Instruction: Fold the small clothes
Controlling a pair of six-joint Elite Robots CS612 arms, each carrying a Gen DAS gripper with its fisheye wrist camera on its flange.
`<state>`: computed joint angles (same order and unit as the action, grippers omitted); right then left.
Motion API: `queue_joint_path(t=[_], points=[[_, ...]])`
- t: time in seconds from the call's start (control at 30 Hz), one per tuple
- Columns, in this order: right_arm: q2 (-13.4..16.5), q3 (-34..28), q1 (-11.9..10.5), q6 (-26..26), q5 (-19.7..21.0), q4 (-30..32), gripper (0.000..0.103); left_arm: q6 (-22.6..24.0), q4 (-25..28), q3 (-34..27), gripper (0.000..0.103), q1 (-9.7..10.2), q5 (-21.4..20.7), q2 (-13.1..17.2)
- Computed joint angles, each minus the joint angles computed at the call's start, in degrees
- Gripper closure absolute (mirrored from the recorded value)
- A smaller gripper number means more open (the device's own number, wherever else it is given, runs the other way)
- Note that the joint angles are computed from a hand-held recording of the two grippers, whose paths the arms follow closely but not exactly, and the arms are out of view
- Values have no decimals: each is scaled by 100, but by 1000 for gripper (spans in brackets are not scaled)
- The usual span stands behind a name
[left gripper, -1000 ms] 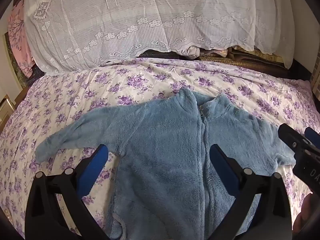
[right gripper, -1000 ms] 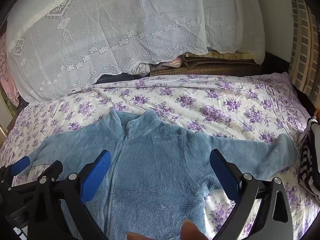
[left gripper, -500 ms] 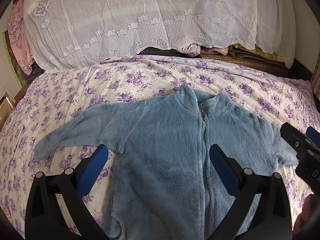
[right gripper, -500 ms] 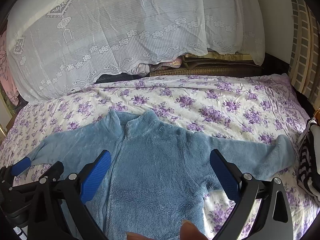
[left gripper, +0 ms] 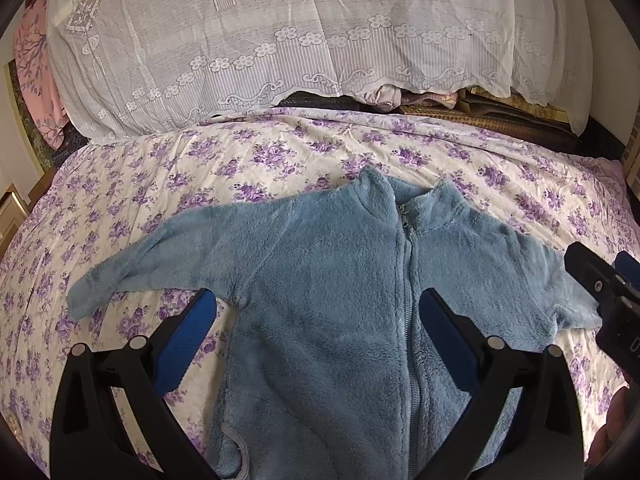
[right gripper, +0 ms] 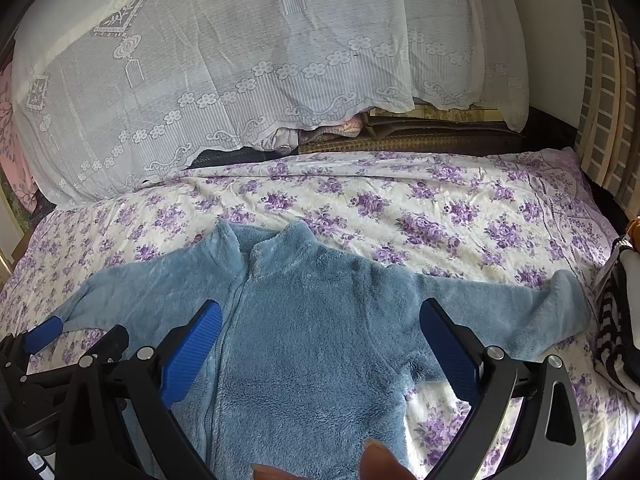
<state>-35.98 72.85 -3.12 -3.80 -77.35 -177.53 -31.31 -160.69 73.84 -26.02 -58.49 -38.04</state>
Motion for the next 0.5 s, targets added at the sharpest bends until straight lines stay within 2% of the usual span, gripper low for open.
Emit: queue_joint_path(t=[0.5], points=[[2, -15, 4, -3, -14, 9, 3, -68, 46, -27, 4, 2, -58, 34]])
